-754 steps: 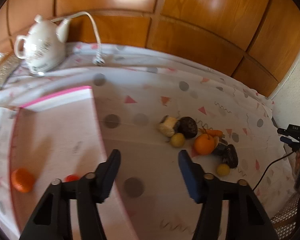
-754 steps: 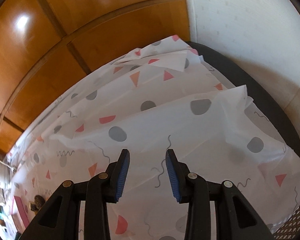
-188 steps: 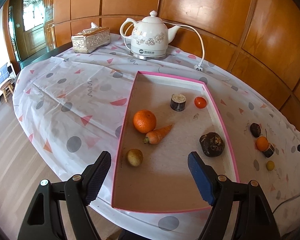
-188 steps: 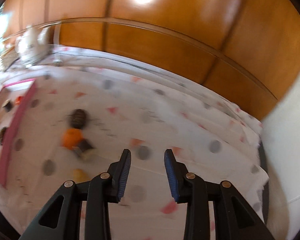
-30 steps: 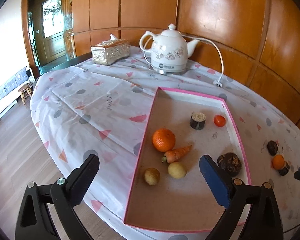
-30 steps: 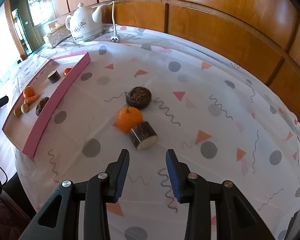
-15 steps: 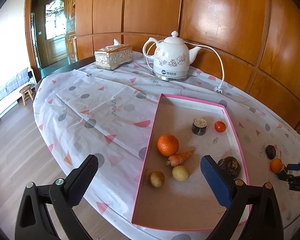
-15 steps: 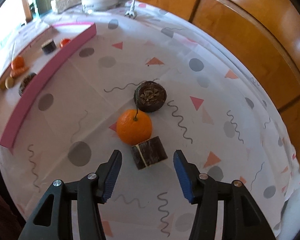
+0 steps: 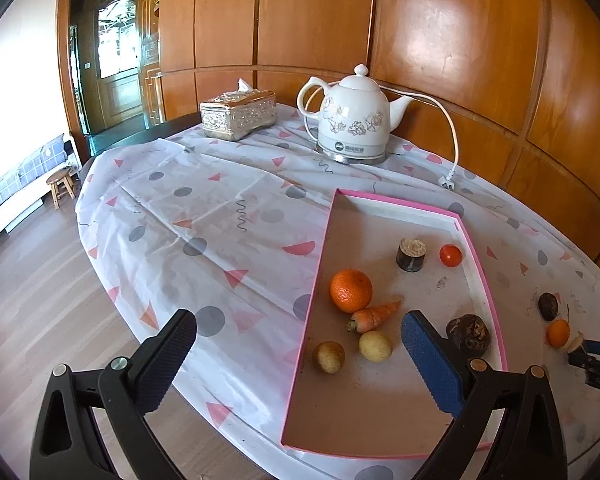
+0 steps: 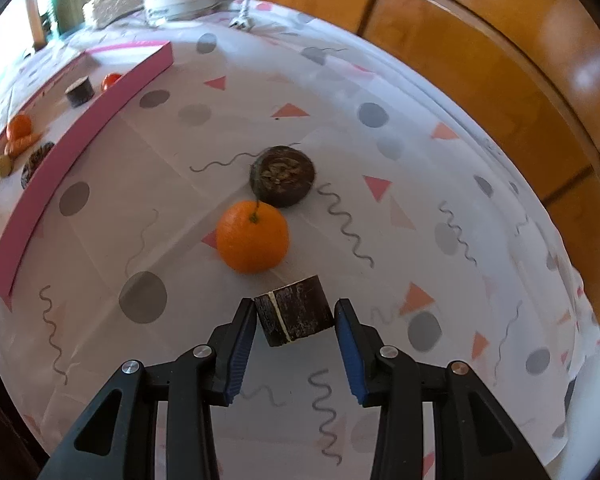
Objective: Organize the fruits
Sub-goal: 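Close the right tool on the dark brown cylindrical piece, then carry the dark brown cylinder into the pink tray and open the right tool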
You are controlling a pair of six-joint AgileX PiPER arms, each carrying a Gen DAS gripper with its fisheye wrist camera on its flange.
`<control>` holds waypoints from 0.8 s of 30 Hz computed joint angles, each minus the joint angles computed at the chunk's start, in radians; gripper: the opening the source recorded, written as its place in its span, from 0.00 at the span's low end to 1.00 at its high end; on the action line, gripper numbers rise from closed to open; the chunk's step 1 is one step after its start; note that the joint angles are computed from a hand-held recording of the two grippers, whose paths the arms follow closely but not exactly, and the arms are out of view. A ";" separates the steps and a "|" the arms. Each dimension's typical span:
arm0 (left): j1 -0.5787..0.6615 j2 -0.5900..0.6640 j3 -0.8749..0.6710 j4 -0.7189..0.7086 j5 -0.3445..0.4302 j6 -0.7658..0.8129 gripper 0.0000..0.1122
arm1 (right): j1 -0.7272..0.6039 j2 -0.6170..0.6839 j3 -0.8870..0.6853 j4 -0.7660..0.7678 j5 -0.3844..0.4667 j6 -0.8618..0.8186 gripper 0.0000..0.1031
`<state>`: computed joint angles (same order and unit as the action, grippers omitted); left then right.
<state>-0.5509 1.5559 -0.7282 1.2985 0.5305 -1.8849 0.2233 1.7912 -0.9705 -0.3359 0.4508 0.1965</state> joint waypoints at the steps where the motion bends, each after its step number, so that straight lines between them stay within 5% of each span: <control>1: -0.001 -0.002 0.002 0.001 0.001 -0.002 0.91 | -0.006 -0.022 0.020 0.010 -0.010 0.005 0.39; 11: -0.020 -0.020 0.015 0.024 0.012 -0.015 0.91 | -0.020 -0.157 0.098 0.192 -0.061 -0.100 0.39; 24: -0.021 -0.034 0.027 0.034 0.019 -0.031 0.91 | 0.126 -0.164 0.056 0.511 -0.085 -0.327 0.39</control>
<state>-0.5719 1.5219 -0.7012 1.3330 0.5492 -1.9155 0.3493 1.6274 -0.9145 0.1754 0.3660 -0.1308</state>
